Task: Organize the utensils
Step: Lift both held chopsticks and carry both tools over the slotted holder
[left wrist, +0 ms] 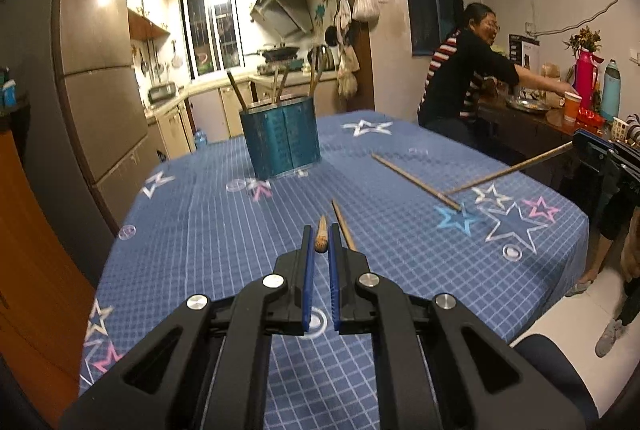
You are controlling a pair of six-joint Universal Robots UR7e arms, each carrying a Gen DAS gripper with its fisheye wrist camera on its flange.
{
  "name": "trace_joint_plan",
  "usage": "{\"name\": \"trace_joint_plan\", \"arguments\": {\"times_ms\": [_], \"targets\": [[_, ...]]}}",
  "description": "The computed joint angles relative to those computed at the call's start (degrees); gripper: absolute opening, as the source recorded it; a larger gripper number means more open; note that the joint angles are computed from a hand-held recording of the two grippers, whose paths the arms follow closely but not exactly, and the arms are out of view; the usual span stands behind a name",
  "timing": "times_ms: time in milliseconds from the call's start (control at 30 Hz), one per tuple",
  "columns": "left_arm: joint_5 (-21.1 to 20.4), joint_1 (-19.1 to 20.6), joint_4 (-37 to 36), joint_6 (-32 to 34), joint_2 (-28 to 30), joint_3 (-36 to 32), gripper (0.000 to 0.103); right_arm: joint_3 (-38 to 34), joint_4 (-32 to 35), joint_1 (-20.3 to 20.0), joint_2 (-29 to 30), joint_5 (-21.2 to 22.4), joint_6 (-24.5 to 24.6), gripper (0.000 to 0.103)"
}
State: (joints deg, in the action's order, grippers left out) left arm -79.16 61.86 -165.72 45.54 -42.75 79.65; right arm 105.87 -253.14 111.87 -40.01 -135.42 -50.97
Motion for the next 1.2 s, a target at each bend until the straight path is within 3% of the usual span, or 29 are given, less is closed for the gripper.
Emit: {"name": "trace_joint_plan", "arguments": {"times_ms": [467,867,1200], "targets": [[-2.18,-1.78,2.43,-0.11,2.58,-8.06,0.005,-1.54,14.78,-1.92,-6.54,4.30,6.87,0.007],[-3.27,-2.23,12.09,-2.89,9.34,-23.05,0.005,-8.21,29.61,-3.12,-9.72,7.41,10.32,0.007],[-4.35,-3.41,18.28,-3.91,15.79,-37.08,0.005,-18.54,38.36,-2.70,-9.24,10.83,8.67,0.007]]}}
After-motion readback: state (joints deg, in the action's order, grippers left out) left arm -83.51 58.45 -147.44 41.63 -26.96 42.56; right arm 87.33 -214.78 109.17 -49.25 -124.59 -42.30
